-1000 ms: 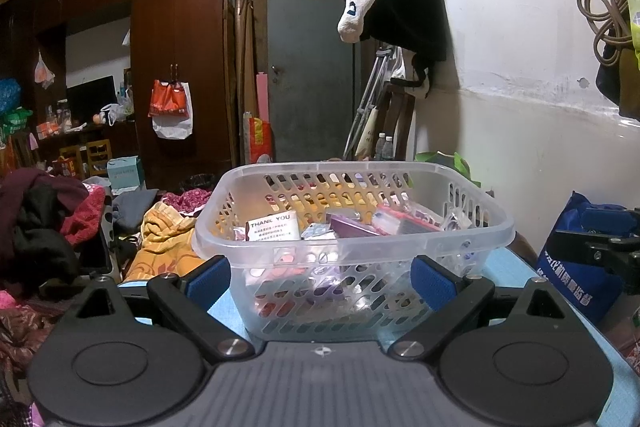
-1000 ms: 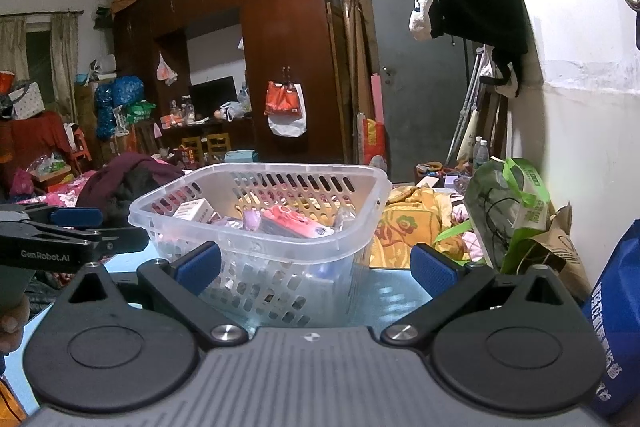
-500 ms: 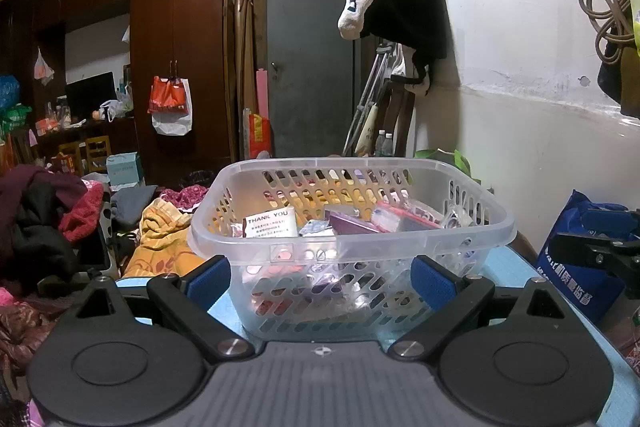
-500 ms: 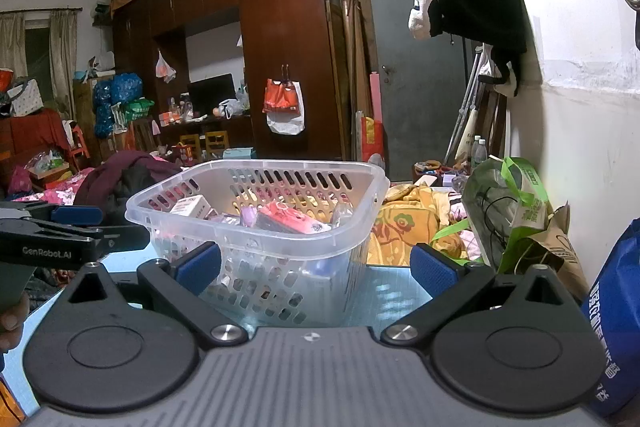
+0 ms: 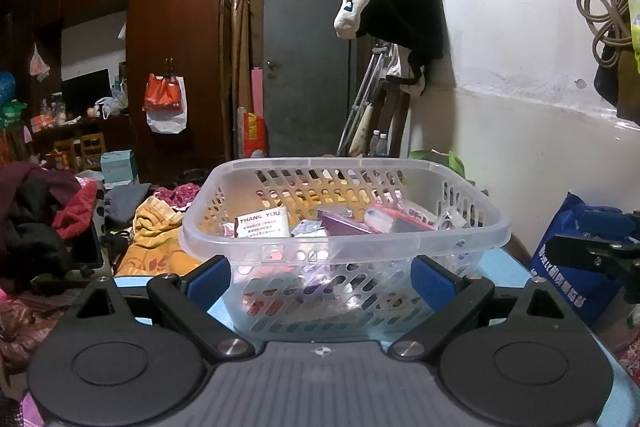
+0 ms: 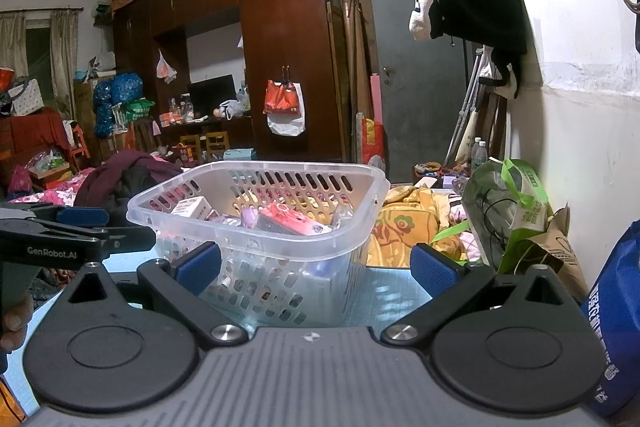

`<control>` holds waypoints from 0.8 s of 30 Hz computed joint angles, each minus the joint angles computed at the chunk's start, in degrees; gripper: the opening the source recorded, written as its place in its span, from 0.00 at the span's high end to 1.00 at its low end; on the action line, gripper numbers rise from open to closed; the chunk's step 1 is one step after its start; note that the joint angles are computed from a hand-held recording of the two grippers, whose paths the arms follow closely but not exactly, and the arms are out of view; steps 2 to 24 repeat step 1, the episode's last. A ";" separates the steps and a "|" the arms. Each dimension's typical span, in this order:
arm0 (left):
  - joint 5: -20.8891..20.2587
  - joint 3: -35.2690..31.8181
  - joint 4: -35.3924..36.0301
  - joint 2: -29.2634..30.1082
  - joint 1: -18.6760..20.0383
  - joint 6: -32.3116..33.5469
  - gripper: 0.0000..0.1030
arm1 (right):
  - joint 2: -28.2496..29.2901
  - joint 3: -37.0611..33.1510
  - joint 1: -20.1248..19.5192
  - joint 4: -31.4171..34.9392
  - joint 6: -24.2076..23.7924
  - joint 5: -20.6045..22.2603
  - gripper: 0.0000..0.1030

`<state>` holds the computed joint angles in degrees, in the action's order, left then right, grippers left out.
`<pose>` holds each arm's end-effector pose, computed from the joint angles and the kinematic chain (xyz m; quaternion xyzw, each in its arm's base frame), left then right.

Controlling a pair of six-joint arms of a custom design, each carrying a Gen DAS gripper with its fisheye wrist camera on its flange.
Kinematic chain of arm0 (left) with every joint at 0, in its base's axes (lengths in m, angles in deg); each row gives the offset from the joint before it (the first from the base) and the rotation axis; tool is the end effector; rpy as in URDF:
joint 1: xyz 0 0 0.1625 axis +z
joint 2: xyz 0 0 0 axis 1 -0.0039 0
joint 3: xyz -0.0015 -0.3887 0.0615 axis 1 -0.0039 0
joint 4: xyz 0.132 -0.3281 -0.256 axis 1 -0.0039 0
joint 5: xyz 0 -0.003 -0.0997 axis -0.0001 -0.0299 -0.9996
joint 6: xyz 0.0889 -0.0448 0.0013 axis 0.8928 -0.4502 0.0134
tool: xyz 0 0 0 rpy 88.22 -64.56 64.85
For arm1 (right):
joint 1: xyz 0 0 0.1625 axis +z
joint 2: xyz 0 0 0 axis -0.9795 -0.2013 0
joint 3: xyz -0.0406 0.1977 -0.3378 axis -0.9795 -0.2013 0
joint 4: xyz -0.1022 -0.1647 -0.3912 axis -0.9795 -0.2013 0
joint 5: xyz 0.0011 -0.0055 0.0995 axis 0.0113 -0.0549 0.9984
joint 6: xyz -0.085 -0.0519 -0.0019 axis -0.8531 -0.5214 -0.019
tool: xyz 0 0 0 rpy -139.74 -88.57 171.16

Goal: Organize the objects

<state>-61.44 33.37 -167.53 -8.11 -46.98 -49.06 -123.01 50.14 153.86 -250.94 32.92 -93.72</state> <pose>-0.3440 -0.6115 -0.0459 0.2423 0.7807 -0.4958 0.2933 -0.0048 -0.6601 0.2976 0.3508 -0.7990 0.4612 0.1607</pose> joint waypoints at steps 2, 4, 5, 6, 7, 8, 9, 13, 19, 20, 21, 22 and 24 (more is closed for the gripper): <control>0.16 -0.30 -0.23 0.28 -0.06 0.40 0.05 | -0.01 0.00 -0.02 0.00 -0.03 0.06 0.00; 0.16 -0.30 -0.23 0.28 -0.06 0.40 0.05 | -0.01 0.00 -0.02 0.00 -0.03 0.06 0.00; 0.16 -0.30 -0.23 0.28 -0.06 0.40 0.05 | -0.01 0.00 -0.02 0.00 -0.03 0.06 0.00; 0.16 -0.30 -0.23 0.28 -0.06 0.40 0.05 | -0.01 0.00 -0.02 0.00 -0.03 0.06 0.00; 0.16 -0.30 -0.23 0.28 -0.06 0.40 0.05 | -0.01 0.00 -0.02 0.00 -0.03 0.06 0.00; 0.16 -0.30 -0.23 0.28 -0.06 0.40 0.05 | -0.01 0.00 -0.02 0.00 -0.03 0.06 0.00; 0.16 -0.30 -0.23 0.28 -0.06 0.40 0.05 | -0.01 0.00 -0.02 0.00 -0.03 0.06 0.00; 0.16 -0.30 -0.23 0.28 -0.06 0.40 0.05 | -0.01 0.00 -0.02 0.00 -0.03 0.06 0.00; 0.16 -0.30 -0.23 0.28 -0.06 0.40 0.05 | -0.01 0.00 -0.02 0.00 -0.03 0.06 0.00; 0.16 -0.30 -0.23 0.28 -0.06 0.40 0.05 | -0.01 0.00 -0.02 0.00 -0.03 0.06 0.00; 0.16 -0.30 -0.23 0.28 -0.06 0.40 0.05 | -0.01 0.00 -0.02 0.00 -0.03 0.06 0.00; 0.16 -0.30 -0.23 0.28 -0.06 0.40 0.05 | -0.01 0.00 -0.02 0.00 -0.03 0.06 0.00; 0.16 -0.30 -0.23 0.28 -0.06 0.40 0.05 | -0.01 0.00 -0.02 0.00 -0.03 0.06 0.00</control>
